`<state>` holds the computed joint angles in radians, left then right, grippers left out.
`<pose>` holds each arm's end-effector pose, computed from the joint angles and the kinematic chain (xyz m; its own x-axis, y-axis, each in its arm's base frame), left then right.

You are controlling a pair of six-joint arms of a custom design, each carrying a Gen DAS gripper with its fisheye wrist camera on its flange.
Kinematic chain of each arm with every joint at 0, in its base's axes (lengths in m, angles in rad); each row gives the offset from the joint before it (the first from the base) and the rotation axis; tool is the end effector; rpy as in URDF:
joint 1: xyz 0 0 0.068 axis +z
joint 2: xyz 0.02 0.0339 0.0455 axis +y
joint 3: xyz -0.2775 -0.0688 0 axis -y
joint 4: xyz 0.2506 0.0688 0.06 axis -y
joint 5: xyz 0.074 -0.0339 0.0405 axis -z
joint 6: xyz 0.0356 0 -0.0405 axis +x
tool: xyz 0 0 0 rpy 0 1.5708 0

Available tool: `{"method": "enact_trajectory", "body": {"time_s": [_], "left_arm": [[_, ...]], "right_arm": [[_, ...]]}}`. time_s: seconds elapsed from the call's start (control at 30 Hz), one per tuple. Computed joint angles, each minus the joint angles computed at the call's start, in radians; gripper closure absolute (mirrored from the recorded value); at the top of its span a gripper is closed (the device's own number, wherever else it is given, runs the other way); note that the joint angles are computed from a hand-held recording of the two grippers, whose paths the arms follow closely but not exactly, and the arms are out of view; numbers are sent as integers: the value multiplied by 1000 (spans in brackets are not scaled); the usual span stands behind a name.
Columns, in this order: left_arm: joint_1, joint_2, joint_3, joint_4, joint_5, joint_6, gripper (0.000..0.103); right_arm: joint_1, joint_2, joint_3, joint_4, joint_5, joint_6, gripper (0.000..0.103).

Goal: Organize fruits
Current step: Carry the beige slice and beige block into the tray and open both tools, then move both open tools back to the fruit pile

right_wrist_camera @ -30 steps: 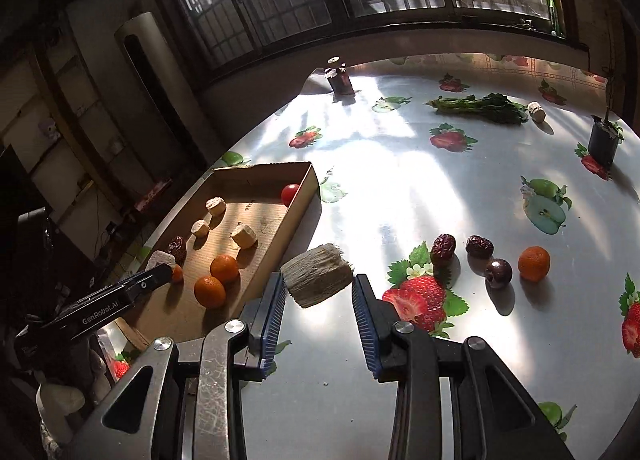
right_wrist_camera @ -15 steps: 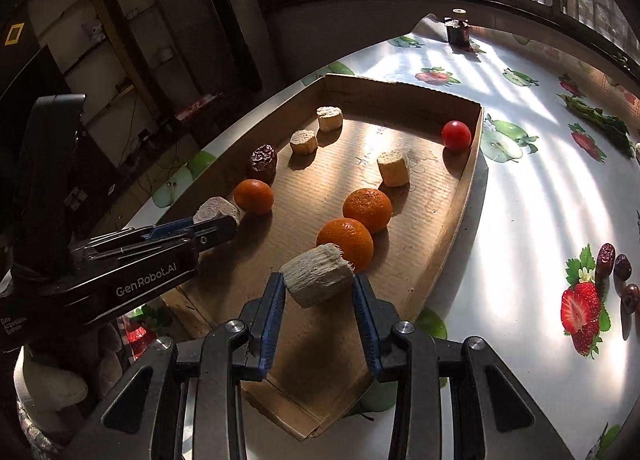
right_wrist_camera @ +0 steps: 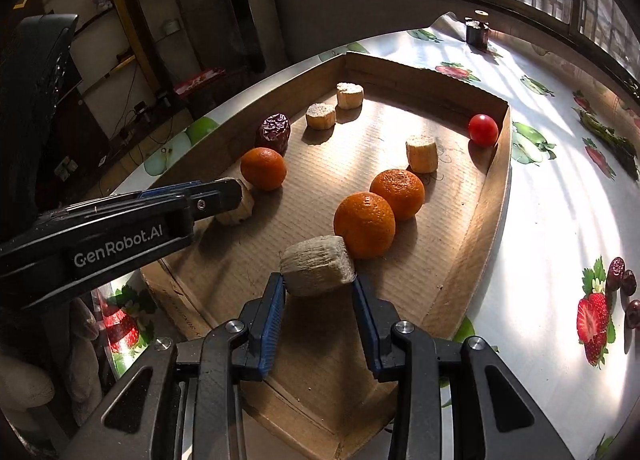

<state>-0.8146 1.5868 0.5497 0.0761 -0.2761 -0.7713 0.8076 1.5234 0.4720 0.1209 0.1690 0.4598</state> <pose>0.1893 -0.1865 0.1170 -0.8165 -0.1118 -0.5664 0.0329 0.9705 -0.2390 0.1761 0.1754 0.1154 -0.7820 -0.1847 -0.5952 -0.3301 0.9329 0.1443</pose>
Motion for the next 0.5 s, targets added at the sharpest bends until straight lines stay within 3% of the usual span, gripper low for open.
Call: {"method": "enact_trajectory", "body": {"time_s": [0.2, 0.37, 0.43, 0.5], "left_arm": [[-21, -58, -12, -20, -32, -21, 62], [-72, -109, 5, -83, -91, -38, 56], [-108, -114, 32, -129, -137, -53, 41], [-159, -98, 75, -188, -204, -65, 34]], "right_arm": [[3, -59, -30, 2, -3, 20, 54], [4, -215, -82, -62, 23, 58, 47], [1, -301, -116, -89, 33, 94, 41], [-3, -395, -152, -117, 41, 134, 41]]}}
